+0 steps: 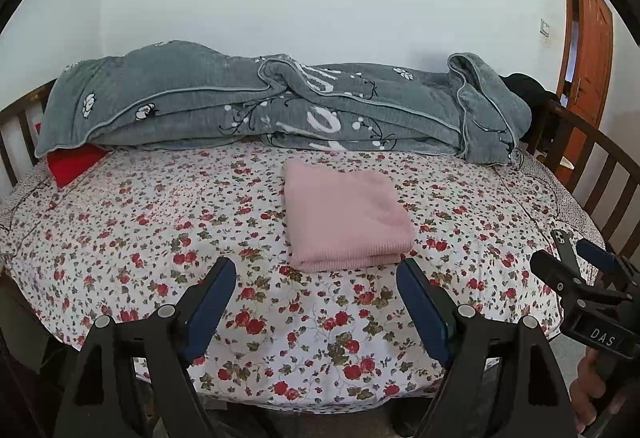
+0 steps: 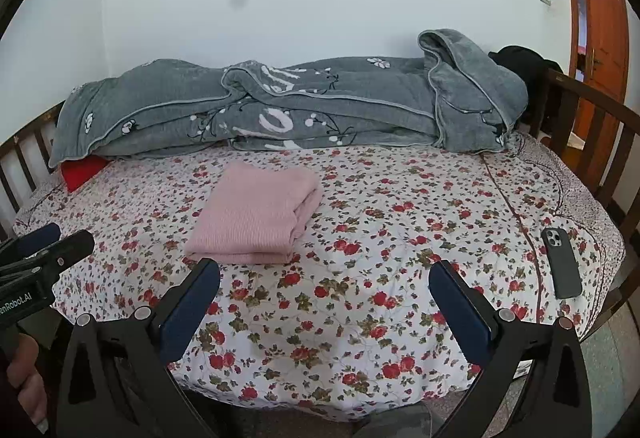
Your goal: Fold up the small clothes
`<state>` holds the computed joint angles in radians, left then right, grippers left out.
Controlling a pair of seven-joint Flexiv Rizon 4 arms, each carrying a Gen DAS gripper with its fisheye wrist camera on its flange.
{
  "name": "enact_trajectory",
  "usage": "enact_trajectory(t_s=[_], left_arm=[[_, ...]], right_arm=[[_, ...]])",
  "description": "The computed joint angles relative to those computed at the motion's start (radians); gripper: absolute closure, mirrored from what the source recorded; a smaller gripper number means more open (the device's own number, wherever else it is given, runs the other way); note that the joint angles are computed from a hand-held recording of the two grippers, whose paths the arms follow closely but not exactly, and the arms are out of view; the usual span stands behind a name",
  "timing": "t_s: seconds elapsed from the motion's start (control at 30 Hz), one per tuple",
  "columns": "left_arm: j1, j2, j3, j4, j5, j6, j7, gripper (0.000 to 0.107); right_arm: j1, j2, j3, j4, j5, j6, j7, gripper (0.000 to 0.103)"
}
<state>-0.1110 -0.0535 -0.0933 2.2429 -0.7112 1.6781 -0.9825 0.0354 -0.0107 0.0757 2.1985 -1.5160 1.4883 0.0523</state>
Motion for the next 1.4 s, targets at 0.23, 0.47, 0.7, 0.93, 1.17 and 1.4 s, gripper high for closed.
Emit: enact_trajectory(t_s=[0.23,0.47,0.7,0.93,1.17,1.4], left_arm=[[-0.010,0.000,-0.073,0.002,-0.237,0.032,0.189,0.025],[-0.032,-0.008,-0.054,-0.005,-0.231,0.040,0.187,0.025],[-0.027,-0.009,-0.051,-0.006,-0.218,0.035,0.183,0.025],[-0.015,-0.011,-0.045,-0.003,-0.158,0.036,0.127,0.025],[-0.007,-0.009,-0.035,0.002,-0.104,0.031,0.079,0.025],[0.005,-0.008,-0.045,0.004,-0.100,0.032,0.076,0.025]], right_arm=[[-0.019,0.014,-0.006,0.002,-0.072,0.014,0.063,0.001],[-0.027,0.021,-0.006,0.004,-0.091,0.017,0.084,0.001],[-0.030,0.026,-0.007,0.006,-0.102,0.016,0.097,0.001],[-0.033,0.028,-0.008,0.006,-0.106,0.021,0.099,0.001],[-0.031,0.028,-0.005,0.006,-0.099,0.016,0.095,0.001],[-0.026,0.027,-0.003,0.004,-0.086,0.014,0.087,0.001]])
